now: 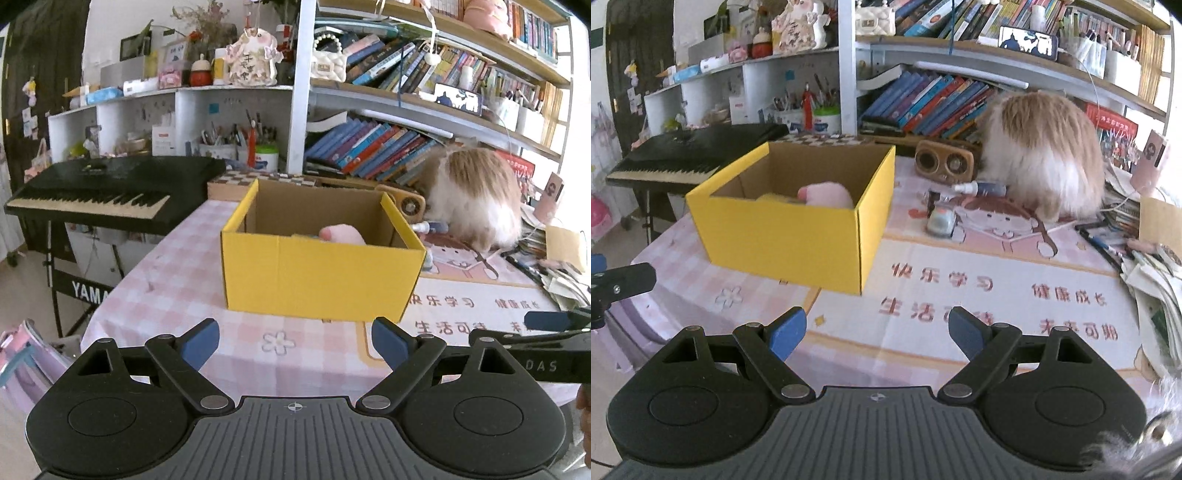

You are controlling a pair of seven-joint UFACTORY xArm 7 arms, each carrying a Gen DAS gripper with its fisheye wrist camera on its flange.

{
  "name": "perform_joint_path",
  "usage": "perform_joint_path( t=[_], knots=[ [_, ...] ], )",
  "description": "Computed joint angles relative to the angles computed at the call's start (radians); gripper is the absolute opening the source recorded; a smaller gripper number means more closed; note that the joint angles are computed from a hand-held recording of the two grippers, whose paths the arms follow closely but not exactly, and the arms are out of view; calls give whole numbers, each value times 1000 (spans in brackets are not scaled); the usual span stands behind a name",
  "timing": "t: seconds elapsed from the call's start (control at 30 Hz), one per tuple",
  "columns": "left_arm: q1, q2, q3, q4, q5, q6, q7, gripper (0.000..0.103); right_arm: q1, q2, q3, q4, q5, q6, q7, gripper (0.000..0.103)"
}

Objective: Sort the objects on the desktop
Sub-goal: 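Lift both open tools out of the yellow box and back away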

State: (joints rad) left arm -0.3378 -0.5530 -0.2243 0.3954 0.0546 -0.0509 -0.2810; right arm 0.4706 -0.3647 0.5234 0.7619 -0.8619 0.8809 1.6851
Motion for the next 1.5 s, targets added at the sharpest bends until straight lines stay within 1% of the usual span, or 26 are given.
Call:
perform_joint_path(
  t=[0.17,0.3,0.4,0.77,1.13,1.33,1.5],
  knots=[
    [-21,-33,11,-28,-8,18,-8,92,19,12,11,7,17,12,6,84],
    [-33,-55,15,-50,-9,33,-9,92,35,19,14,11,35,22,17,87],
    [-55,-65,30,-62,-13,47,-4,92,46,23,12,9,51,26,22,88],
    [-109,-64,53,-78,-32,68,9,92,78,37,4,6,94,56,25,89],
    [-180,15,70,-41,-50,42,37,92,84,-10,-1,-36,150,95,30,90],
    [-201,85,52,9,-54,34,44,92,69,-59,-11,-84,186,82,17,90],
    [-208,160,23,69,-49,29,44,92,47,-123,-24,-139,228,64,-14,91]
  ],
)
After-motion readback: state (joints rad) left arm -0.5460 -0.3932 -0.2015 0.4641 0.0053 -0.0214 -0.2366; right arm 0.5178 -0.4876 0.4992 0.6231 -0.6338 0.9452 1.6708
